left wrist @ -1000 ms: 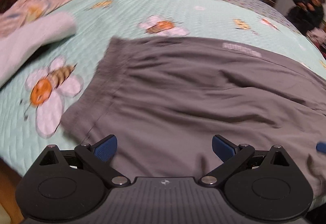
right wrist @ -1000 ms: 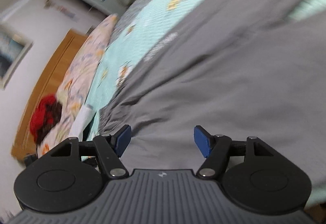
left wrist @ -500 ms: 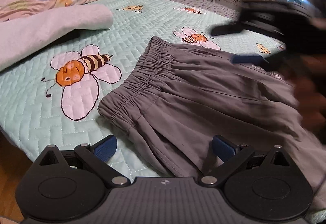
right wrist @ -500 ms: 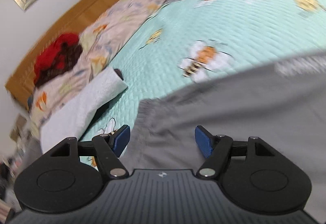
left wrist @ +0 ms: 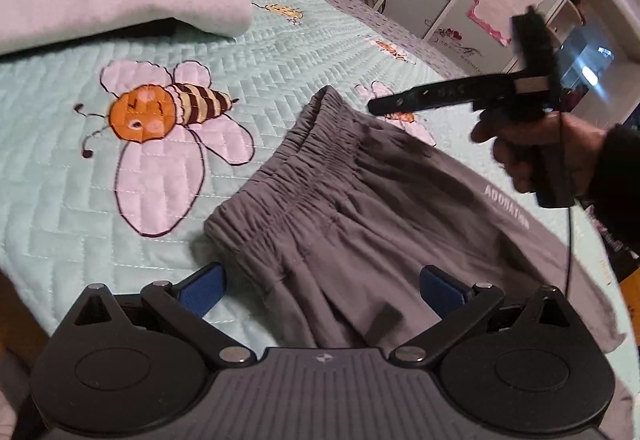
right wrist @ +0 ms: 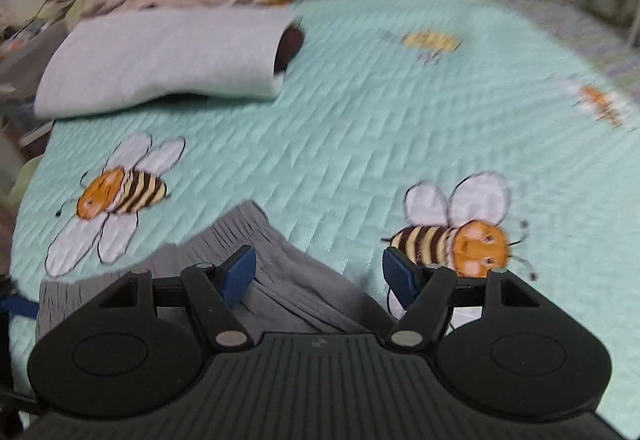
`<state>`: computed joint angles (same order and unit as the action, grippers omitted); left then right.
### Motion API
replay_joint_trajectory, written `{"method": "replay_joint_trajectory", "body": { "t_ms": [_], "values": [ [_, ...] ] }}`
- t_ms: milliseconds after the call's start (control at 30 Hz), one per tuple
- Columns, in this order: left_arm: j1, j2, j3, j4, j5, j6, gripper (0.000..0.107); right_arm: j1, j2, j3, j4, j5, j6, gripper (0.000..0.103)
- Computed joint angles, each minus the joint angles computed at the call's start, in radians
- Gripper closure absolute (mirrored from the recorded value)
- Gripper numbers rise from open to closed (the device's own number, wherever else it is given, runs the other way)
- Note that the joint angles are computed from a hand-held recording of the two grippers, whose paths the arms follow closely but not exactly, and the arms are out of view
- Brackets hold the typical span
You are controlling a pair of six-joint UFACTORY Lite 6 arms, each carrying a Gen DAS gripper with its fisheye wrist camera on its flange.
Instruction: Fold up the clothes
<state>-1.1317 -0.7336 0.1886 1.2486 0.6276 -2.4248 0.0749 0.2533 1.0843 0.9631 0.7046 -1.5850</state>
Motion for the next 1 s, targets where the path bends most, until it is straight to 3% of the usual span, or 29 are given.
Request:
{"method": "replay_joint_trajectory", "body": {
  "t_ms": [133,267,333,367,433,567,767,833,933,967,1000],
  "values": [
    [0.067,-0.023,-0.029,0.092,-0.088,-0.089,0.005,-0.039,0.172,0.184,-0.123,0.157,0.066,0.032],
    [0.107,-0.005,-0.03,0.165,-0.127,-0.152,0.005,-0.051,0.229,0.218,-0.161,0.191,0.016,0.033],
    [0.099,0.002,-0.026,0.161,-0.119,-0.142,0.005,-0.04,0.234,0.231,-0.178,0.184,0.027,0.045],
    [0.096,0.006,-0.023,0.16,-0.116,-0.137,0.005,-0.035,0.237,0.24,-0.188,0.186,0.035,0.069],
    [0.093,0.017,-0.018,0.162,-0.111,-0.135,0.005,-0.021,0.248,0.265,-0.22,0.218,0.059,0.094],
    [0.084,0.042,-0.007,0.168,-0.098,-0.137,0.005,0.005,0.225,0.249,-0.244,0.192,0.039,0.097],
    [0.083,0.041,-0.008,0.171,-0.096,-0.136,0.005,-0.028,0.247,0.267,-0.187,0.15,0.046,0.098],
    [0.08,0.04,-0.009,0.171,-0.093,-0.137,0.005,-0.022,0.189,0.187,-0.143,0.094,-0.004,0.092],
    [0.081,0.021,-0.019,0.17,-0.093,-0.14,0.005,-0.037,0.114,0.118,-0.06,0.084,-0.029,0.072],
    [0.083,0.016,-0.022,0.171,-0.094,-0.143,0.005,-0.05,0.098,0.113,-0.039,0.111,-0.012,0.058],
    [0.083,0.016,-0.022,0.173,-0.093,-0.147,0.005,-0.06,0.08,0.105,-0.016,0.137,-0.003,0.05]
  ]
}}
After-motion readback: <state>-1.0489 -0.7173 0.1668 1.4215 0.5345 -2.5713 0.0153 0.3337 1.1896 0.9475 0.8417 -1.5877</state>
